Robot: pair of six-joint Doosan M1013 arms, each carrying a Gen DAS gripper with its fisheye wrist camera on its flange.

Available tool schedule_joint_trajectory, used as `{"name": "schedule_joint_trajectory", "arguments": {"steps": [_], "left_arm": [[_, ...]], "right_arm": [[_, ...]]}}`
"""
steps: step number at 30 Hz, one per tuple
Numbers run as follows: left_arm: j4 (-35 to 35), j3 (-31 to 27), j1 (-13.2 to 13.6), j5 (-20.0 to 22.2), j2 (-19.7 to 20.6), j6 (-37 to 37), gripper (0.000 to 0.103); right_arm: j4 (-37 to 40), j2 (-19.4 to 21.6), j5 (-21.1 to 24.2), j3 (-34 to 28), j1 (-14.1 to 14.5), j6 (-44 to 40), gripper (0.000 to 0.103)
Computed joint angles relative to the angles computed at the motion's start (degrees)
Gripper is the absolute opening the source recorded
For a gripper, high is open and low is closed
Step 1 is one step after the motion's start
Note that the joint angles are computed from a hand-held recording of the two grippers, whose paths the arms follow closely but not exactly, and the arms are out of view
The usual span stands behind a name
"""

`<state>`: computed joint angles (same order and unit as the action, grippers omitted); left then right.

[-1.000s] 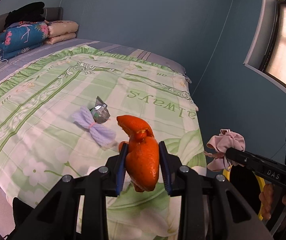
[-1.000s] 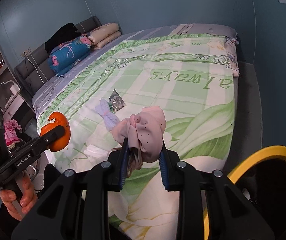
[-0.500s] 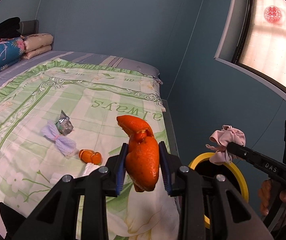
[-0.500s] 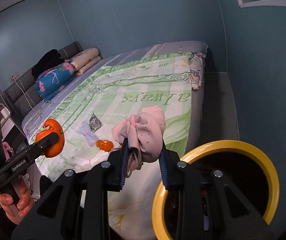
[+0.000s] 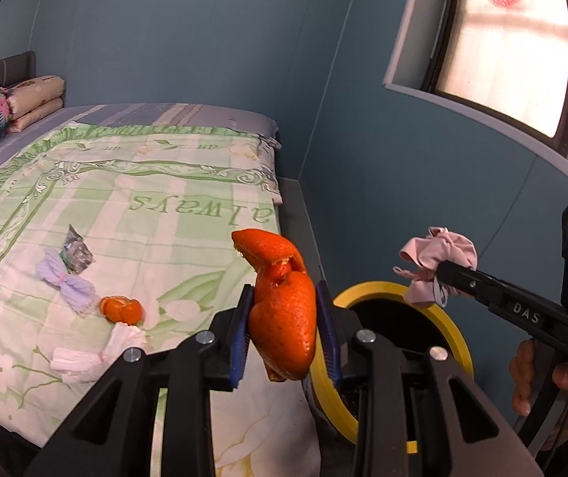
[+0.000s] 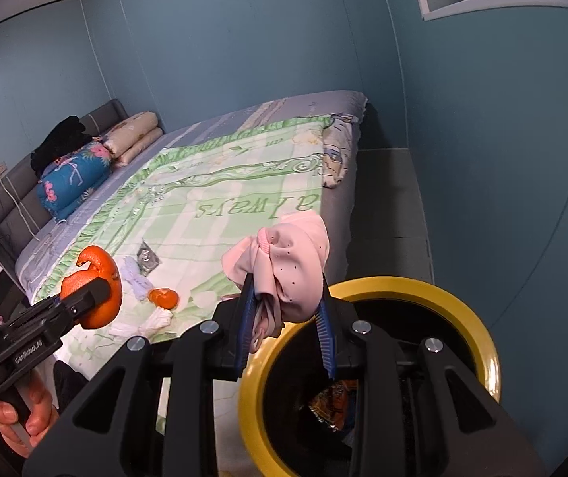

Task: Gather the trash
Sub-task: 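Lift orange peel and pink cloth and carry them over the yellow bin, then drop orange peel and pink cloth into the bin by opening both tools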

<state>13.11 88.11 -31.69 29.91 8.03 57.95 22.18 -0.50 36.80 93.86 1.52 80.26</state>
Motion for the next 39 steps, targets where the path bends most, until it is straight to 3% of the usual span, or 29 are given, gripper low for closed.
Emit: {"name": "schedule_joint_trajectory", "arguments": {"steps": [12,23,39], "left_arm": [[-4.6,-3.8,-3.1,5.9,4.4,8.8,0.029],[-11.7,-5.7,-3.7,9.5,7.2,15.2,0.03],[-14.1,-7.0,-4.3,11.8,9.0,18.1,0.032]], "right_arm": [[0.6,1.0,1.6,0.6,-2.6,0.7,0.029],[2.3,2.6,3.0,1.3,-4.6,1.1,0.031],[1.4,3.8,3.6,1.5,-5.7,4.4,0.038]]}}
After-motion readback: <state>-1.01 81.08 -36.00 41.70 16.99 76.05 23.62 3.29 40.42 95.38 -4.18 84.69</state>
